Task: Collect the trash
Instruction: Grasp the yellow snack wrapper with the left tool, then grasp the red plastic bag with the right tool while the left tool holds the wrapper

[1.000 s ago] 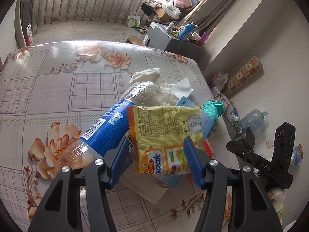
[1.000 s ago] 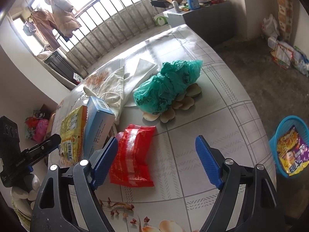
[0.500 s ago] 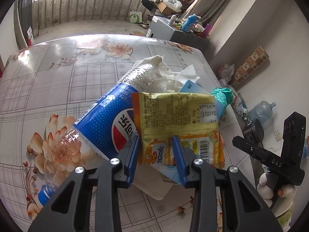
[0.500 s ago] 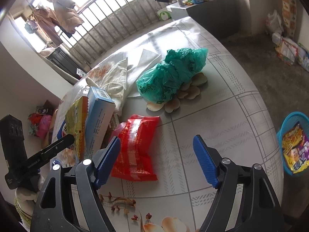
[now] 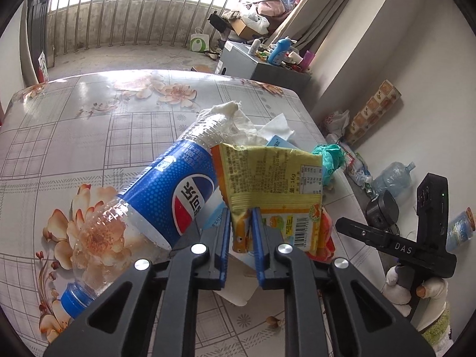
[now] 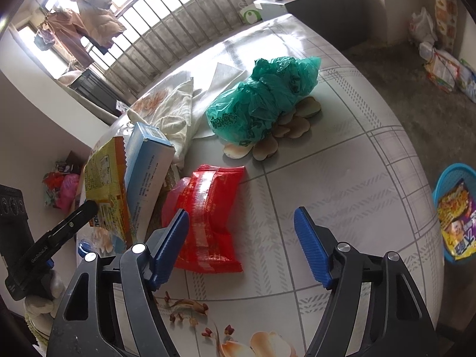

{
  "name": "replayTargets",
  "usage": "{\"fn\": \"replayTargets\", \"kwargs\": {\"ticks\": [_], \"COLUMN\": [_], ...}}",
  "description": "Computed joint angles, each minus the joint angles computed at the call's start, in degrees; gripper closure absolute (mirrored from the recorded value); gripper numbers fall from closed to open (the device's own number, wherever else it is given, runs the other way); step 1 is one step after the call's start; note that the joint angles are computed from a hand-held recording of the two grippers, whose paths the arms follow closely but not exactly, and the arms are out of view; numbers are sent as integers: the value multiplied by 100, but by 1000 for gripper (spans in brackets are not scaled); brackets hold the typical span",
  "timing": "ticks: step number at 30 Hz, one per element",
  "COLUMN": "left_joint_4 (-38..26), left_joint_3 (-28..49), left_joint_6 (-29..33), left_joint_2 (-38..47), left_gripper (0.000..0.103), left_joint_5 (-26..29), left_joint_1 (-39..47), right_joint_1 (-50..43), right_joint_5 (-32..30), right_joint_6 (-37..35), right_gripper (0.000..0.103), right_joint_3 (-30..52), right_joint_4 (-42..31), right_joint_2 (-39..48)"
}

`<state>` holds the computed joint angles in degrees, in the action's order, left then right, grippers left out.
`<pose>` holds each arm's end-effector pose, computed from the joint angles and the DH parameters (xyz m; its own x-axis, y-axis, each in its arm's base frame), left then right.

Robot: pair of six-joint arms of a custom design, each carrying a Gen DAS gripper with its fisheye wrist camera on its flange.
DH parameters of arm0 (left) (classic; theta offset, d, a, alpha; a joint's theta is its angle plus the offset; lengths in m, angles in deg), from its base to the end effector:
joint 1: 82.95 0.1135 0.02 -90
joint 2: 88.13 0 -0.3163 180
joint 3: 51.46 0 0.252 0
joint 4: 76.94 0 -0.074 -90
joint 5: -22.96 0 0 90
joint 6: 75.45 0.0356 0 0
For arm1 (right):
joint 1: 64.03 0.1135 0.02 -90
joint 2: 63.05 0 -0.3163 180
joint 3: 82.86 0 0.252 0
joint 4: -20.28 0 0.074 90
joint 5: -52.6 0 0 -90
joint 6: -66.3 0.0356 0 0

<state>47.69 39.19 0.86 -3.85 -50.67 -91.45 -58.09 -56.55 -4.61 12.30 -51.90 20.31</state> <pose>0.3050 -0.0557 0.3746 -0.8021 -0.1097 -0.5871 0.1388 0.9218 -0.3619 0.2806 0.0409 0.3856 -0.9018 0.2168 -0.3738 0.0380 0.9015 0.4311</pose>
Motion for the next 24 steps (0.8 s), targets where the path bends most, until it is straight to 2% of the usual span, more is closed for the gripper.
{"fn": "replayTargets", "kwargs": {"ticks": [20,21,23,24], "left_joint_4": [325,338,363,368], "left_joint_3": [-226,-233,-251,-253], "left_joint_6": [333,342,358,365], "left_joint_2": [-80,-87,-94,-91], "left_gripper": [91,91,91,91], "left_joint_5": [-10,4,49,76], "left_joint_1": [77,91,127,145], "right_joint_1": [734,757,809,802], "right_joint_5": [345,388,429,353], "right_joint_6": [54,40,28,54], "right_gripper": [35,37,49,52], "right_joint_3": [525,520,530,537], "right_joint_4": [-247,-250,-270,-273], "right_joint_2": [487,489,493,499]}}
